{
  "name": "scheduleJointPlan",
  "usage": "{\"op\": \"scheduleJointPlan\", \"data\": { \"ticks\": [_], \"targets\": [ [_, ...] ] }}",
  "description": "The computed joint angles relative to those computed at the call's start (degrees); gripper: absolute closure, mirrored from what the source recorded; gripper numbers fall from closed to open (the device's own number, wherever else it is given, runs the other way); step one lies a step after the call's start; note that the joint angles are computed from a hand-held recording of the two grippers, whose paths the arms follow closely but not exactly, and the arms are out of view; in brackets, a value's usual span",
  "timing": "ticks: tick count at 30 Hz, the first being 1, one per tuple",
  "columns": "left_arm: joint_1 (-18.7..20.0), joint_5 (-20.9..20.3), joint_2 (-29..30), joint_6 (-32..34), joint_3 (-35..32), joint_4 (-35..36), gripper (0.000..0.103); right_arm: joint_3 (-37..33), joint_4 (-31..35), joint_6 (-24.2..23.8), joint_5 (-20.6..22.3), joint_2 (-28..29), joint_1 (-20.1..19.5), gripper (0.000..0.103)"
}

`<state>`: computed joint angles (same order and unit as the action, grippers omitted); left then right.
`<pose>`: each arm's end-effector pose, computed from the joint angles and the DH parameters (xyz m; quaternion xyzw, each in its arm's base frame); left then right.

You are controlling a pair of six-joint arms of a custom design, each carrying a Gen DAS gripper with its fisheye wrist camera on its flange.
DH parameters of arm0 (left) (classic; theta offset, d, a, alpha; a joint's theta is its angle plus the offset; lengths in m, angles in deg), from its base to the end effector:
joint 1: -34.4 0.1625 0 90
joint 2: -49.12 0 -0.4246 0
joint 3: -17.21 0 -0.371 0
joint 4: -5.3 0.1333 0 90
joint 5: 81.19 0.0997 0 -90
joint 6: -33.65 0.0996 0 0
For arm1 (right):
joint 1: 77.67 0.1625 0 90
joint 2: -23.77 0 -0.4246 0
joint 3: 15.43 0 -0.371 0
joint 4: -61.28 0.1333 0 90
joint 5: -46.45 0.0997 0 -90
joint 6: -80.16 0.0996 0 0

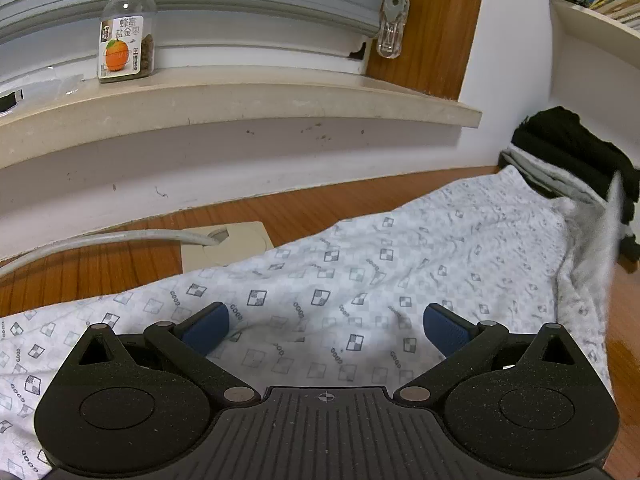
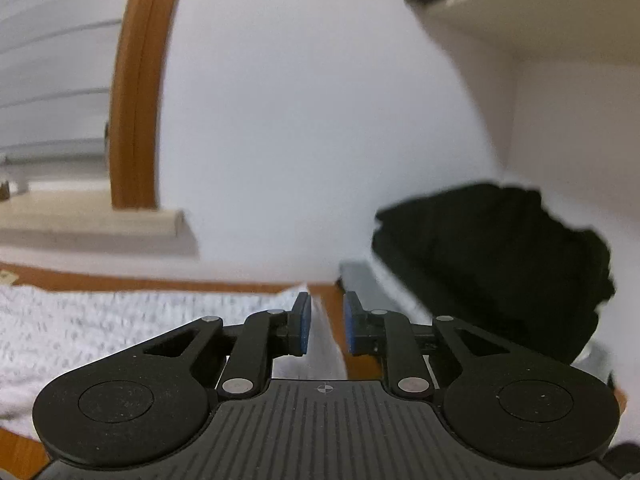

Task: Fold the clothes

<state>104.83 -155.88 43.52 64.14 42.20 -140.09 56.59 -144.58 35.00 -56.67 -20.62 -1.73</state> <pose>-0.1543 -0.9106 0.0616 0.3615 0.8715 -0.2928 0.1553 -0.0705 -0.7371 0.3841 0.1146 -0.7085 0.5607 0.4130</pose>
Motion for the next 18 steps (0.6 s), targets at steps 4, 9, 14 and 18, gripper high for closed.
{"op": "scheduleJointPlan", "data": {
  "ticks": [4, 9, 14, 18],
  "targets": [
    [0.00, 0.05, 0.00, -0.04, 0.01, 0.11, 0.000, 2.61, 3.42, 4.63, 1.87, -0.63, -1.66, 0.062],
    [-0.01, 0.04, 0.03, -0.11, -0.06, 0.18, 0.000, -0.14, 6.62, 7.51, -0.65, 2.65, -0.95, 0.054],
    [-0.03, 0.04, -0.01, -0.18, 0.02, 0.14, 0.000, -10.64, 10.34, 10.55, -6.36, 8.28, -0.36, 0.044],
    [-0.01, -0.01, 0.09, -0.28, -0.16, 0.25, 0.000, -14.02, 15.75, 13.35, -6.71, 9.16, -1.05, 0.044]
  ]
}}
